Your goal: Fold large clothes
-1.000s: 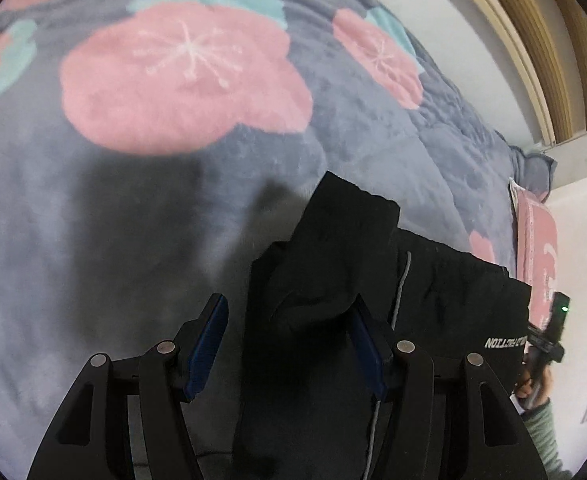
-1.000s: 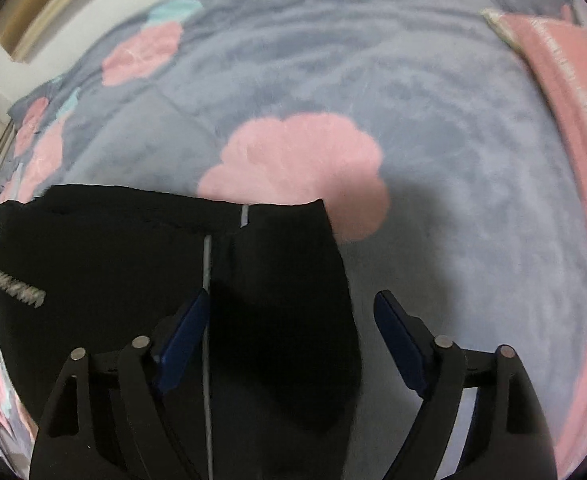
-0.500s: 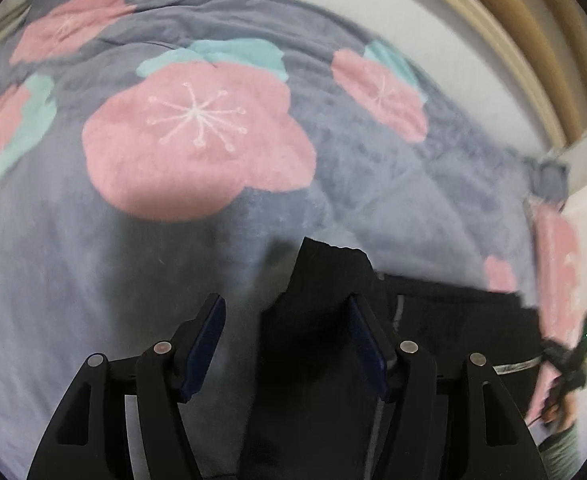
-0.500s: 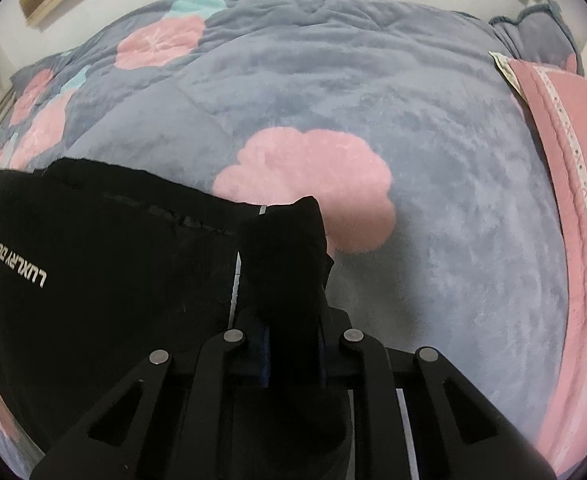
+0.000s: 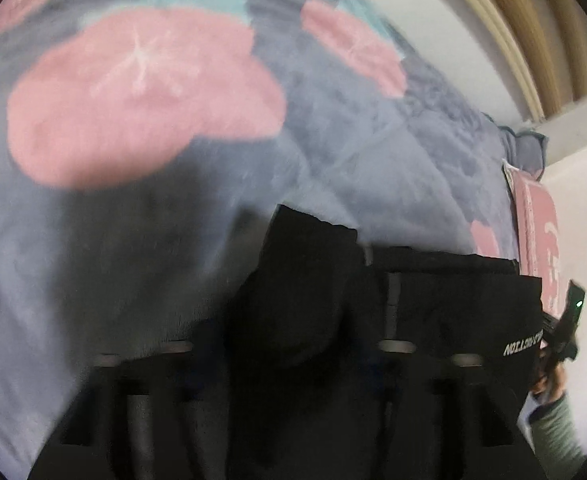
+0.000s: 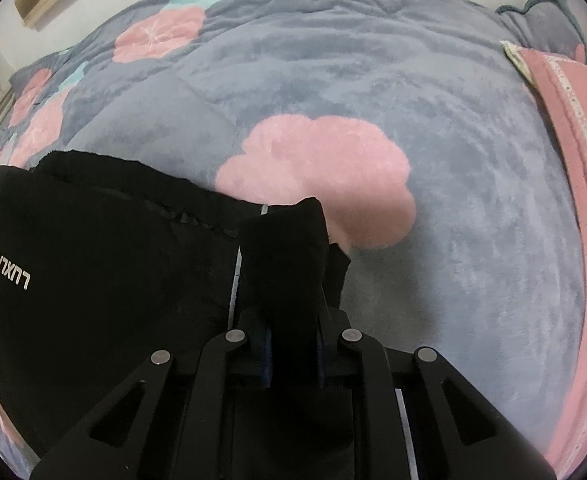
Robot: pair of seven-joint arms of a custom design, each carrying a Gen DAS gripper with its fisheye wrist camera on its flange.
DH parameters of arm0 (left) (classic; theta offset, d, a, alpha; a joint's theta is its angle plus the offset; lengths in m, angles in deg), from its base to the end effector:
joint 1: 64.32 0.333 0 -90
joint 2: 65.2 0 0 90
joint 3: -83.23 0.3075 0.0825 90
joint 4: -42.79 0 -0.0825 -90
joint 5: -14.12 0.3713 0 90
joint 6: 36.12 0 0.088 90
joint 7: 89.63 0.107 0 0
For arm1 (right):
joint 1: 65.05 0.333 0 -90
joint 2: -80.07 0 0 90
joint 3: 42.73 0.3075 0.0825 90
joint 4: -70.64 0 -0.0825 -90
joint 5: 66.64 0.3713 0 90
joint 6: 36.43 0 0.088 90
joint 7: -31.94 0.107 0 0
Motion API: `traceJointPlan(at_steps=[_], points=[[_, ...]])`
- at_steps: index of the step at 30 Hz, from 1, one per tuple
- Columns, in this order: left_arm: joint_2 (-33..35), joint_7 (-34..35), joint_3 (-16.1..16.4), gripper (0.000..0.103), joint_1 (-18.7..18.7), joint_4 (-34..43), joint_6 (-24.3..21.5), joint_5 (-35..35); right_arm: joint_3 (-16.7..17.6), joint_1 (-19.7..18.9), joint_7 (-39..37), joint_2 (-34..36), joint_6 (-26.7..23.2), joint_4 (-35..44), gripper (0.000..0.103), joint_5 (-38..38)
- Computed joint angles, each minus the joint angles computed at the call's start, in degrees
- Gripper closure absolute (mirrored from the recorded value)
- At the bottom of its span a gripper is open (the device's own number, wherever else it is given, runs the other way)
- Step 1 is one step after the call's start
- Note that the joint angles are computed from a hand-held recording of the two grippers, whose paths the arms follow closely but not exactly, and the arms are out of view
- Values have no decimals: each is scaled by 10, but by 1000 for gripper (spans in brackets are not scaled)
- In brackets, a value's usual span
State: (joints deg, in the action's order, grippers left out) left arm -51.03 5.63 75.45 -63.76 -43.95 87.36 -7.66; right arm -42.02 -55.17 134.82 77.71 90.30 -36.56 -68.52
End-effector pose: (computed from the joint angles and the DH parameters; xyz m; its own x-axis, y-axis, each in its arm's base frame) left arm 0.6520 -0.0875 0.5613 -0.1280 -0.9233 0.3622 -0.9269 -0.0186 -0.3750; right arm 0.5618 0.1040 0.5618 -0.0154 -0.9985 -0.0516 -0.9283 0.0335 -0.3703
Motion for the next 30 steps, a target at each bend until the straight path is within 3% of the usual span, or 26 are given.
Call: traceJointPlan(at_steps=[2, 5, 9, 10, 12, 16, 19, 20, 21, 26, 30], points=[[-30, 1, 2, 82, -9, -30, 28, 26, 3, 1, 23, -13, 8, -3, 88, -30], [-85, -9, 5, 89, -18, -70, 76, 61, 6, 1, 50, -30, 15, 10, 89, -63], [-96, -22, 10, 89, -6, -43, 112, -10, 4, 0, 61, 4, 25, 79, 89, -74], [-88, -35, 11, 89, -8, -32, 118, 1, 5, 0, 66, 19, 22, 98, 89, -82], [-59, -86, 15, 89, -19, -9, 108, 76, 5, 2, 76, 62, 7, 142, 89, -92], [-2, -149, 19, 89, -24, 12, 47, 120, 5, -5, 75, 130, -41, 167, 90, -41], [17, -168, 18, 78, -26, 1, 33, 127, 7, -6, 76, 142, -37, 142, 90, -16], [21, -179, 20, 69, -29, 6, 28, 139, 6, -3, 82, 143, -35, 140, 88, -22], [23, -181, 20, 69, -29, 11, 25, 140, 6, -3, 85, 146, -40, 147, 87, -23], [-23, -102, 7, 69, 4, -17, 49, 61, 6, -14, 72, 136, -62, 161, 77, 13], [-96, -66, 20, 69, 28, -60, 65, 1, 2, -15, 102, 66, -49, 123, 71, 21]])
